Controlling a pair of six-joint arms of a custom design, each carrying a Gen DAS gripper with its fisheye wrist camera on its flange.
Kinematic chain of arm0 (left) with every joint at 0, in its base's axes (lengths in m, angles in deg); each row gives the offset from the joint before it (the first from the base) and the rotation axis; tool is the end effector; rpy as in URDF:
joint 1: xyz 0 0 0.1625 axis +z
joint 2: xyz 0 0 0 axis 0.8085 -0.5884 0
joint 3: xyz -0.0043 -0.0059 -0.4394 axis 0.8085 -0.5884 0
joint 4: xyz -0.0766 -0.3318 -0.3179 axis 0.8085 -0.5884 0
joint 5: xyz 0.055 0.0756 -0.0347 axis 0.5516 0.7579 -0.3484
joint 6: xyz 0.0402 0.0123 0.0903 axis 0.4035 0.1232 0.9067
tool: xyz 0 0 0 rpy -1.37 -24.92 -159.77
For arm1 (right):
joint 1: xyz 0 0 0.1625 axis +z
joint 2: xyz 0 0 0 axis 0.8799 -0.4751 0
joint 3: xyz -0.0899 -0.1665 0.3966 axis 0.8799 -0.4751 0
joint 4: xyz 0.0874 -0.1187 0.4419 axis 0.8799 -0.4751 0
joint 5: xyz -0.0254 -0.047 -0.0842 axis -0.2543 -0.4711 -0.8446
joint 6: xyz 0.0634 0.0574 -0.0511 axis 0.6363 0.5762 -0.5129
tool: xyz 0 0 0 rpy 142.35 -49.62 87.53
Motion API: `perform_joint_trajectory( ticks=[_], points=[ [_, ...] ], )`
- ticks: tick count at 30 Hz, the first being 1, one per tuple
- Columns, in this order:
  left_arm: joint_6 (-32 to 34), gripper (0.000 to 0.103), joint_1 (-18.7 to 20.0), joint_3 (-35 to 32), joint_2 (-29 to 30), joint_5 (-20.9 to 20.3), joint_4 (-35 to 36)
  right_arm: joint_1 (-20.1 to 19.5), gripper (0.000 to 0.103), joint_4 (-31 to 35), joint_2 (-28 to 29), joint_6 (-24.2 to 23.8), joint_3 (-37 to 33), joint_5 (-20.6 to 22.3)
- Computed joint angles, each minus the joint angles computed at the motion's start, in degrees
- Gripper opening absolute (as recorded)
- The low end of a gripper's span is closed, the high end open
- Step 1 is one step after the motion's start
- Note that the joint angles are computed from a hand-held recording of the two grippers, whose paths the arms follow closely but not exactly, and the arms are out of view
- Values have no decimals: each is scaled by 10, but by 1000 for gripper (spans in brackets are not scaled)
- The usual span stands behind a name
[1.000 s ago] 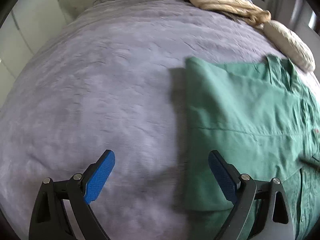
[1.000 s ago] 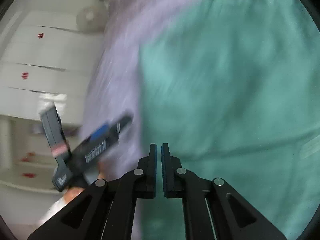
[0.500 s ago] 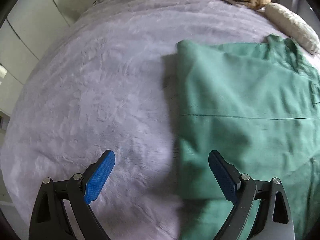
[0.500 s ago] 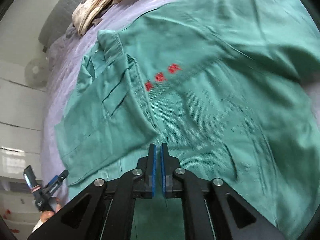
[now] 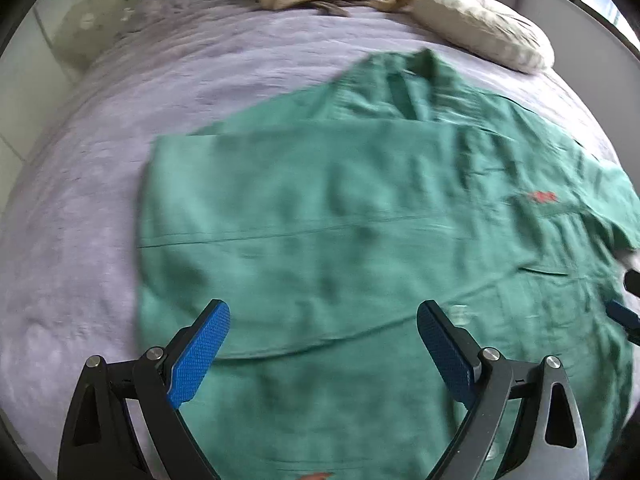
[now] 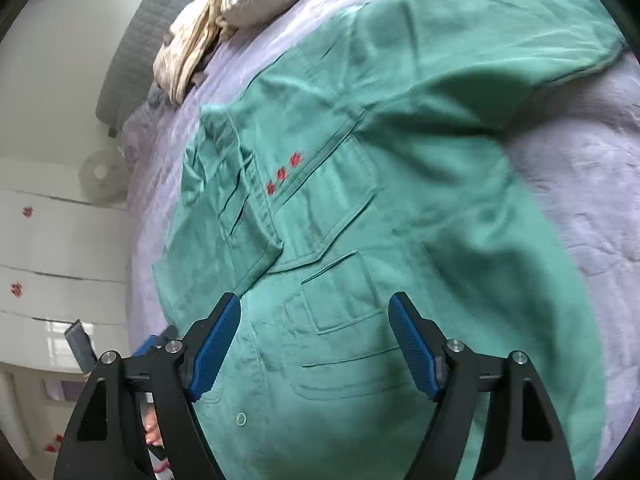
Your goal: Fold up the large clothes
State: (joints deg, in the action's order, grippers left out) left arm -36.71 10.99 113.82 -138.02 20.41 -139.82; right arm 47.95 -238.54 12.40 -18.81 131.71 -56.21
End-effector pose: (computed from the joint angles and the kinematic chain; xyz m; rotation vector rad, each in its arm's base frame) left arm -0.1705 -0.8148 0.2589 0.9796 2.3314 -0.1193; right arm 0.2682 -0.5455 0.1126 -1.0962 -2.4571 1.2875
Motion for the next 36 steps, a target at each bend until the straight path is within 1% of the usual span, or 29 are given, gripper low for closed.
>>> perform_joint_trajectory(
  ticks=[2,3,4,5,6,7,12,16,19,22,23,25,28,31,34,36],
  points=[
    [-8,96,-13,27,-8,-3,-8,1,83,-26,-14,-2,21,-7],
    [-7,103,-16,36,-9,-3,-13,2,83,-39,-22,-2,33,-12],
    [-5,103,-21,49,-13,-4,-22,3,84,-50,-31,-2,45,-20],
    [-3,103,-24,53,-13,-7,-24,4,89,-57,-36,-2,52,-25],
    [-3,103,-27,58,-15,-11,-23,5,97,-68,-45,-2,64,-34],
    [-2,103,-31,62,-15,-14,-21,5,103,-81,-52,-4,75,-42],
    [-8,103,-49,82,-13,-26,-17,2,103,-131,-94,4,128,-78],
    [-12,103,-62,99,-5,-17,-29,-10,103,-172,-130,12,170,-97],
    [-20,103,-69,96,5,-32,-11,-26,103,-194,-166,14,203,-105],
    [-22,103,-77,106,8,-39,-16,-45,103,-217,-197,9,227,-124],
    [-24,103,-80,109,7,-42,-16,-53,103,-227,-205,5,234,-124],
    [-28,103,-85,115,8,-47,-20,-77,103,-263,-224,-10,250,-109],
    [-28,103,-91,124,10,-49,-24,-121,103,-325,-247,-38,266,-64],
    [-31,103,-94,129,13,-53,-23,-161,103,-364,-270,-66,273,-17],
    [-41,103,-95,133,13,-59,-22,-197,103,-384,-288,-79,273,27],
    [-49,103,-95,132,13,-65,-17,-217,103,-408,-290,-73,272,57]
  ],
)
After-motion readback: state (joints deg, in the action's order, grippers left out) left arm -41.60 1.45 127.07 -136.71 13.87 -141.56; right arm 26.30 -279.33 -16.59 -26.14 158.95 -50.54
